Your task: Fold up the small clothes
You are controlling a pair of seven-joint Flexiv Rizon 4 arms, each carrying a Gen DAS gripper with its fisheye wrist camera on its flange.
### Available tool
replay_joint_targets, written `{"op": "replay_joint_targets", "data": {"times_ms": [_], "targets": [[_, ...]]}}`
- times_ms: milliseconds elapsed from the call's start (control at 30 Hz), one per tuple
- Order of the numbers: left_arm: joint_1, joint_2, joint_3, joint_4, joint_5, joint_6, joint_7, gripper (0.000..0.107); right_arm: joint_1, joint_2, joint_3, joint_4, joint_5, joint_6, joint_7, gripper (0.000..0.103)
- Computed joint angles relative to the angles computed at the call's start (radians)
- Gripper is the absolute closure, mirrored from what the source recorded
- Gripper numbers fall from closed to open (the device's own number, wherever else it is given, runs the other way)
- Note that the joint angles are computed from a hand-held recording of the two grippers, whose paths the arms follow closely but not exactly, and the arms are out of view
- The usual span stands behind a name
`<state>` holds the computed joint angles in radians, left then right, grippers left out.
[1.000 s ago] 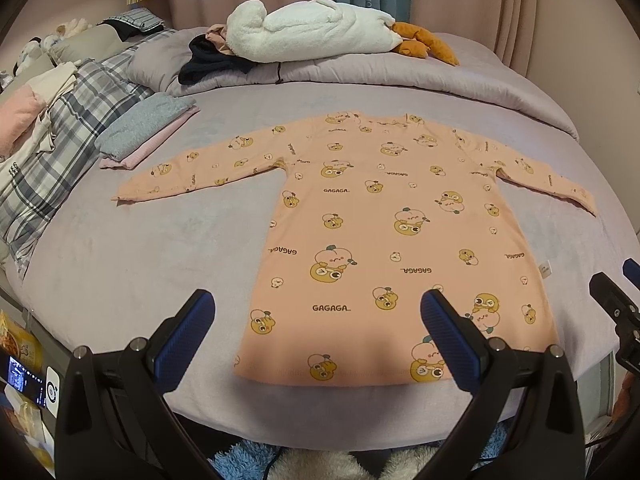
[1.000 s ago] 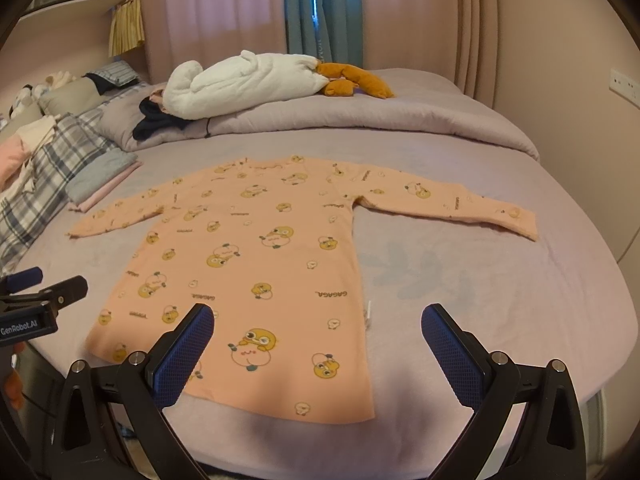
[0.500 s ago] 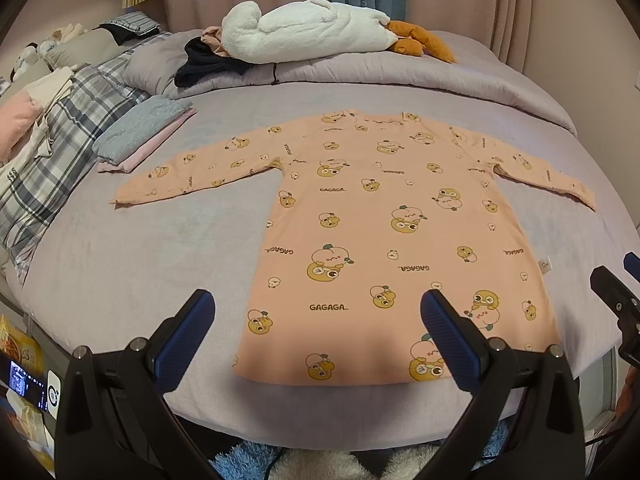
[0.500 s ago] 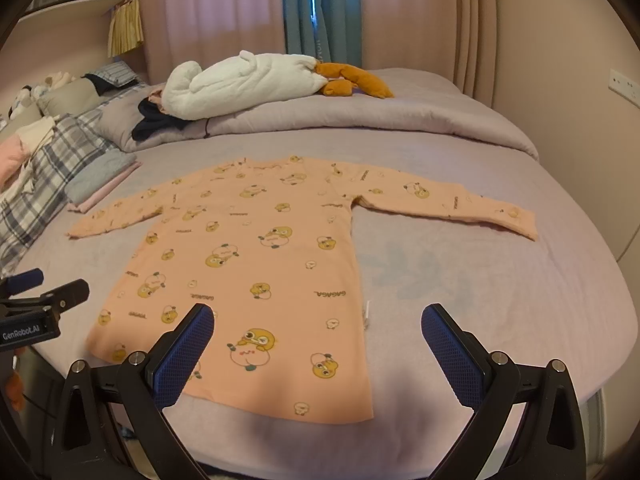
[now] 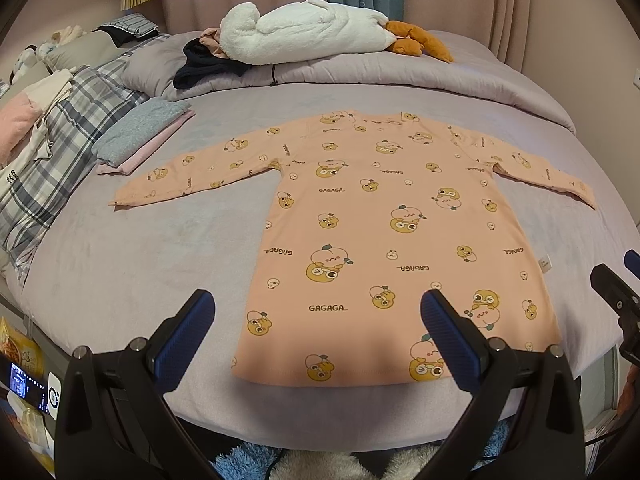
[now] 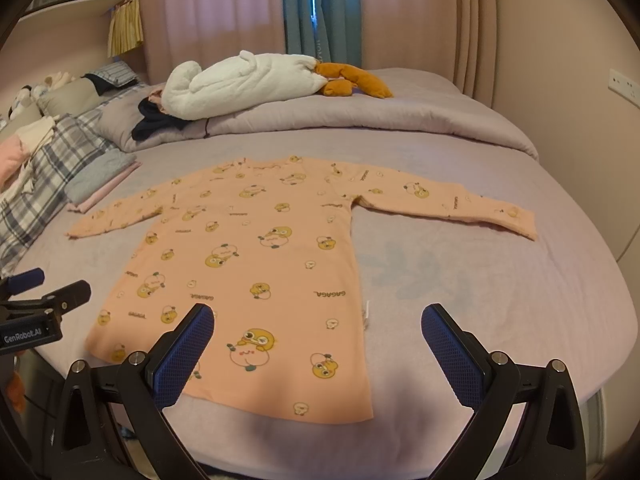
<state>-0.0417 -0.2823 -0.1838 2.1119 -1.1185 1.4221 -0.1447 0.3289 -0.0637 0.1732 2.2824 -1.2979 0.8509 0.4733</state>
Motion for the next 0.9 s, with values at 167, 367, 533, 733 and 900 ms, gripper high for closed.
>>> {"op": "replay_joint_targets", "data": {"times_ms": [167, 367, 533, 733, 900], "targets": [[-0.001, -0.002, 0.0, 0.0, 0.003, 0.003, -0.001, 0.004, 0.0, 0.0, 0.001, 0.0, 0.001, -0.001, 0.0, 0.0], [0.0, -0.002, 0.0, 0.0, 0.009, 0.002, -0.004, 0.004, 0.001, 0.0, 0.001, 0.0, 0.0, -0.002, 0.001, 0.0], [0.001, -0.003, -0.004, 0.001, 0.006, 0.006, -0.003, 0.004, 0.002, -0.002, 0.001, -0.002, 0.001, -0.003, 0.001, 0.0], [0.002, -0.003, -0.003, 0.0, 0.01, 0.004, -0.004, 0.004, 0.004, -0.004, 0.001, -0.004, 0.003, -0.005, 0.002, 0.0], [0.004, -0.007, -0.011, 0.001, -0.003, 0.007, 0.009, 0.004, 0.005, -0.005, 0.001, -0.005, 0.003, -0.004, 0.002, 0.0]]}}
